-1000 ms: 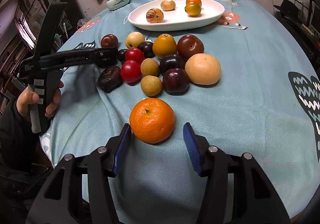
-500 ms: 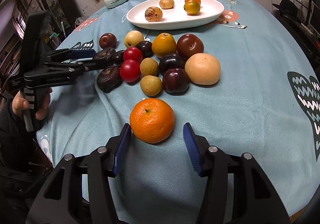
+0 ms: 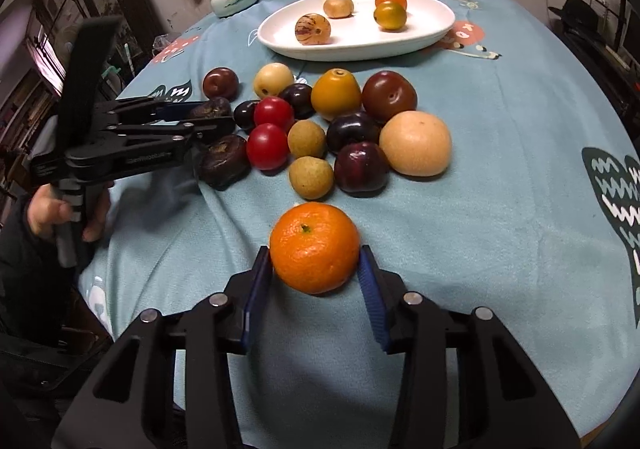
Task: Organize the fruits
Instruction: 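Carry both fruits to the white plate and open both tools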
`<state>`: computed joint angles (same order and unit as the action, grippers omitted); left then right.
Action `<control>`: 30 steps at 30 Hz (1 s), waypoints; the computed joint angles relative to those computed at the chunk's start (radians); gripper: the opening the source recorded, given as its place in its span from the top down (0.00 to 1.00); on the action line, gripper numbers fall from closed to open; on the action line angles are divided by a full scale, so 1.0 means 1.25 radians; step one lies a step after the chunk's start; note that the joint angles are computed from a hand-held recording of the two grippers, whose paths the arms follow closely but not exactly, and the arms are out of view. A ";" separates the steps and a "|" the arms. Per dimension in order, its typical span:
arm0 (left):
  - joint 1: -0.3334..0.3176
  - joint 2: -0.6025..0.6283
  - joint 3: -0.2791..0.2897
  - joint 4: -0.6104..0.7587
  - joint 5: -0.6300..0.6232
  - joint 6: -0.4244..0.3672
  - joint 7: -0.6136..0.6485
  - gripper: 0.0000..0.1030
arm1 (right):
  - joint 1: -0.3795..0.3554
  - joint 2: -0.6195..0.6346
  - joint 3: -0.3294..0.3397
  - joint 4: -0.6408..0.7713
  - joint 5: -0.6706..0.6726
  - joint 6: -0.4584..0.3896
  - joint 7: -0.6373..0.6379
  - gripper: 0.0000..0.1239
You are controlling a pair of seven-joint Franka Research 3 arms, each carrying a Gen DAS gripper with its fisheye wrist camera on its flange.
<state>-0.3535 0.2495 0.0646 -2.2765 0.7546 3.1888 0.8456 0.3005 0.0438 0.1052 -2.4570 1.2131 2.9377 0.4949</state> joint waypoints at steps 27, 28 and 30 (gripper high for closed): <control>0.051 -0.044 -0.090 0.153 -0.158 -0.147 -0.038 0.55 | -0.010 0.025 -0.020 0.162 -0.113 0.001 0.045 0.65; 0.063 -0.029 -0.100 0.183 -0.158 -0.165 -0.035 0.55 | -0.017 0.047 -0.020 0.199 -0.140 -0.009 0.062 0.65; 0.076 0.020 -0.111 0.274 -0.157 -0.217 -0.036 0.55 | -0.025 0.101 -0.021 0.279 -0.216 -0.012 0.118 0.65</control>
